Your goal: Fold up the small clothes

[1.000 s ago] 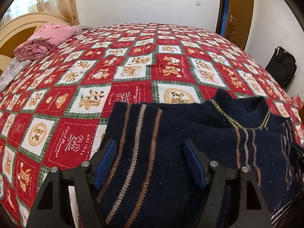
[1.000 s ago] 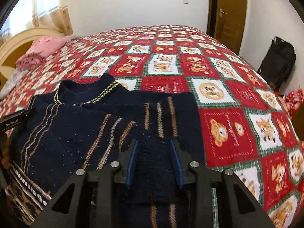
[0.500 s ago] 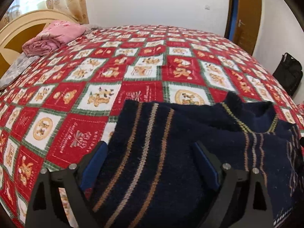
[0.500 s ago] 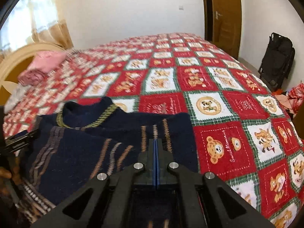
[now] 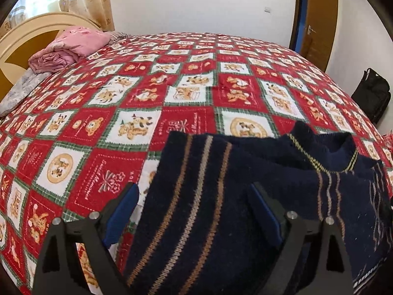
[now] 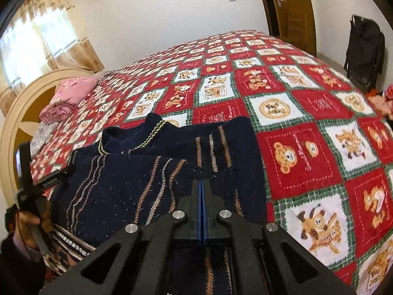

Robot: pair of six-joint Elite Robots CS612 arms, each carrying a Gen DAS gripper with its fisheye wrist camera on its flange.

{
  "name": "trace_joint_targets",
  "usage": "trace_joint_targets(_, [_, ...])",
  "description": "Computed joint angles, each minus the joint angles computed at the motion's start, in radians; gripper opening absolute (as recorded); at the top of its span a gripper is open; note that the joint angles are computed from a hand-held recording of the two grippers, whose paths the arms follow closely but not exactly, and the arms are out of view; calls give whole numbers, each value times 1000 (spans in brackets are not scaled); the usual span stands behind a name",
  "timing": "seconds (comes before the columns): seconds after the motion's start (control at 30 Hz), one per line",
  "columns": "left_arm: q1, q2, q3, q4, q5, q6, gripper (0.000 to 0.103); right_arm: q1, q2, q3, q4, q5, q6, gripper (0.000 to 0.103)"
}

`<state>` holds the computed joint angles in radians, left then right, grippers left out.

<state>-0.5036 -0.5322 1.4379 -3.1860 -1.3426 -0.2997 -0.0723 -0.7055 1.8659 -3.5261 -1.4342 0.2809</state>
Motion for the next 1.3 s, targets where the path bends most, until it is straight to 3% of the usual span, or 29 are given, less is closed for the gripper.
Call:
trace_joint_targets(0.33, [7, -3, 12, -25, -32, -10, 93, -16, -1, 21, -34, 55, 59, 2])
trace_joint_targets(0.5, [10, -23, 50, -80, -46, -2, 93, -2, -3, -1, 97, 0, 63, 2])
trace_joint_targets(0.57, [12, -32, 69, -110, -38, 8, 93, -5, -3, 4, 87, -9, 93, 1])
trace_joint_targets(0.63, [17, -45, 94, -130, -32, 12, 93, 24, -17, 11, 74, -147, 100, 1])
trace_joint_targets(0.7, [24, -56, 117, -150, -24, 11, 93, 54, -29, 29, -5, -238, 46, 1])
trace_joint_targets(0.83, [39, -80, 178, -209, -19, 22, 93, 60, -56, 88, -143, -182, 34, 1])
trace_joint_targets(1.0, [53, -105, 262, -299, -33, 63, 93, 7, -56, 173, -335, 67, 211, 2])
trace_joint_targets(1.13, [73, -132, 328, -360, -76, 85, 93, -23, -48, 223, -526, 200, 314, 2])
trace_joint_targets(1.2, [79, -144, 359, -410, -79, 99, 93, -15, -45, 246, -647, 164, 353, 2])
trace_joint_targets(1.23, [81, -147, 369, -425, -82, 103, 93, 1, -49, 266, -717, 87, 353, 2])
trace_joint_targets(1.3, [87, -158, 399, -467, -95, 107, 93, 23, -54, 284, -800, 22, 328, 2])
